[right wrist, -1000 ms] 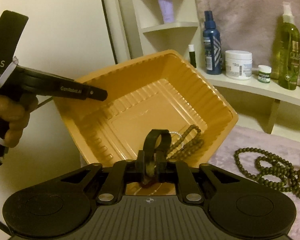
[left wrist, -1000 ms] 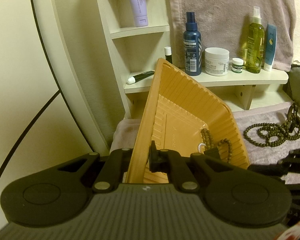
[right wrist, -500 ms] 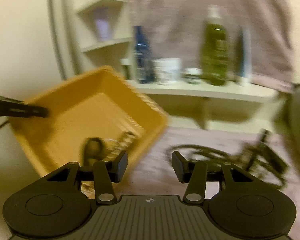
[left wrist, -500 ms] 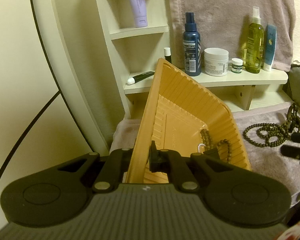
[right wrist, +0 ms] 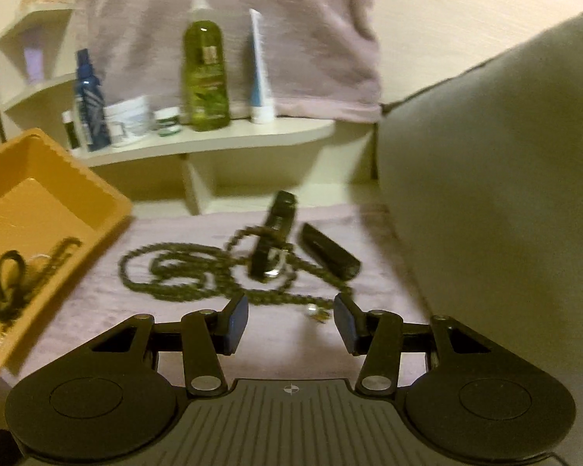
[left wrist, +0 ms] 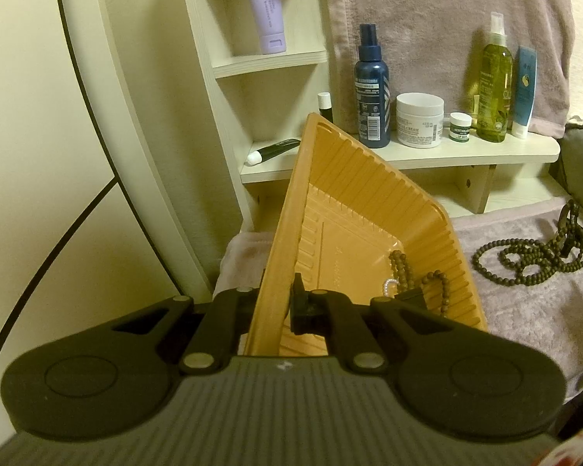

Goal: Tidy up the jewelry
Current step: 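Move the right tool back toward a second pearl earring by the beads, then grasp the second pearl earring with the right tool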

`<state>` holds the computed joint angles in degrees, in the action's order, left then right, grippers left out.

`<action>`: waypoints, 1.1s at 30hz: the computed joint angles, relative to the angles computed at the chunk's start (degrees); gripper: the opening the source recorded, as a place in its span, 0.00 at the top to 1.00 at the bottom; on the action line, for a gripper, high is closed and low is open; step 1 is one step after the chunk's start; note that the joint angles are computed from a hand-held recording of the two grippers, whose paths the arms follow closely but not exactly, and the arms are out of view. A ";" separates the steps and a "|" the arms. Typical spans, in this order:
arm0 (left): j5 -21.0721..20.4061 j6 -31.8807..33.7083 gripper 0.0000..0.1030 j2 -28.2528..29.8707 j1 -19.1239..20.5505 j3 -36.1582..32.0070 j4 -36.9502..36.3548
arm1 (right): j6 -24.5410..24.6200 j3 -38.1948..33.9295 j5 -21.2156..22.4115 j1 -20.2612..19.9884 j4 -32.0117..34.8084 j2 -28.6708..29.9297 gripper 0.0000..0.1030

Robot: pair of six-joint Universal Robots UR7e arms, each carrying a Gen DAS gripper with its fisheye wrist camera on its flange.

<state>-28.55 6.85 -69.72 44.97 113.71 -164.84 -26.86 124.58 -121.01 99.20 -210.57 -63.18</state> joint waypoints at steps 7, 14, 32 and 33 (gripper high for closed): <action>0.07 -0.16 0.94 -0.20 -0.06 -0.05 0.66 | -0.83 -1.01 0.36 -1.53 0.61 1.12 0.53; 0.07 -0.06 0.94 -0.19 -0.07 -0.11 0.74 | -0.29 -2.85 0.61 -2.60 2.28 2.17 0.68; 0.11 0.04 0.94 -0.10 -0.12 -0.11 0.68 | -2.90 -3.57 -0.26 -2.42 0.50 3.51 0.83; 0.13 0.14 0.94 -0.07 -0.14 -0.10 0.59 | -3.19 -3.41 -0.27 -2.14 0.23 3.48 0.83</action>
<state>-28.43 6.99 -69.80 44.83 113.61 -164.25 -30.05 121.16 -121.28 97.06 -210.33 -59.70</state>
